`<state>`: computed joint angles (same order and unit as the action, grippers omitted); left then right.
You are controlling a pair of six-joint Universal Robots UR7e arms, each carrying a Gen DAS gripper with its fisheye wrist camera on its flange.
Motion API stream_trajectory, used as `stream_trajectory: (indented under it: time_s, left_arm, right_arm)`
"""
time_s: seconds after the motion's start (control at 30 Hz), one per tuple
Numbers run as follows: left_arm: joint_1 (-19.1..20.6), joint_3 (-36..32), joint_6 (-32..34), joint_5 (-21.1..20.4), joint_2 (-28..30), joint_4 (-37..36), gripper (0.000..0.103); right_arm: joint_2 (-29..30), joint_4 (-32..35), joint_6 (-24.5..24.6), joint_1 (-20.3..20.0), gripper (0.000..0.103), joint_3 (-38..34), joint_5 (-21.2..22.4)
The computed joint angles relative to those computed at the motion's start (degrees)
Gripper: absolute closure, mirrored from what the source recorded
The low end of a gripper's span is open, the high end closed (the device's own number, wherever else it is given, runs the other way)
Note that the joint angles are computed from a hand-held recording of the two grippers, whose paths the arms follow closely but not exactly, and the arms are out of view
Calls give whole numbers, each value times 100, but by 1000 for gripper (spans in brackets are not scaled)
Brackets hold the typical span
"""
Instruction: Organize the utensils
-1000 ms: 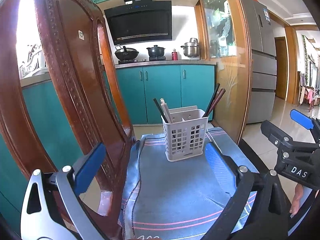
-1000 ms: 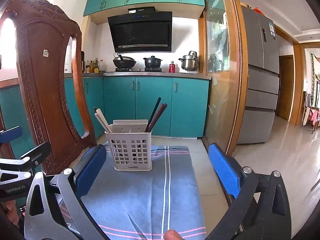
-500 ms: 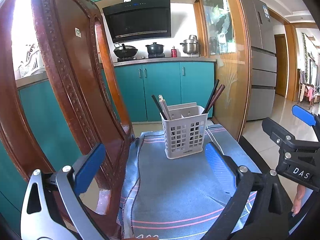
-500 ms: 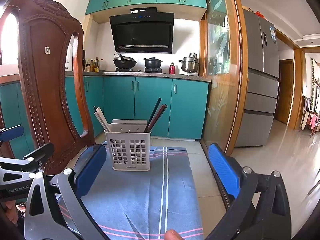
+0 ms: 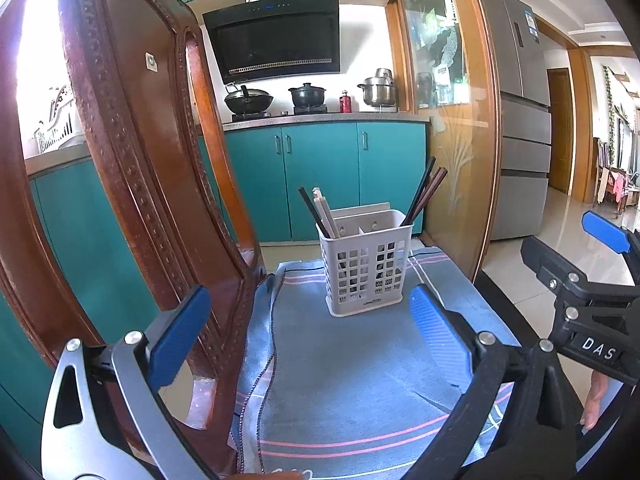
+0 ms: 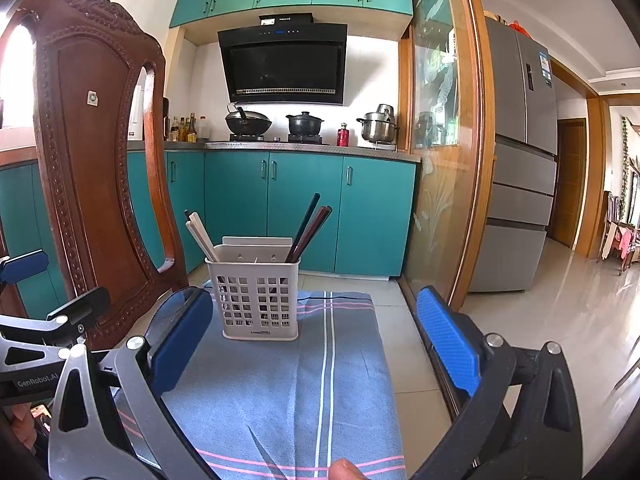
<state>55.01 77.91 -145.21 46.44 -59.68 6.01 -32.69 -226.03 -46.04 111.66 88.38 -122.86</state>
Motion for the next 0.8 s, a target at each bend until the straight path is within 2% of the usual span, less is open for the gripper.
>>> stream_trajectory:
  time_s: [0.27,0.8]
  left_arm:
    - [-35,31,117,-90,18,-86,4]
    - [-42,124,142,-19,-32,-213,4]
  right_arm:
    - [-18,27,-22,-39,3,33,24]
    - [-16,94,-13,-82,3,30,39]
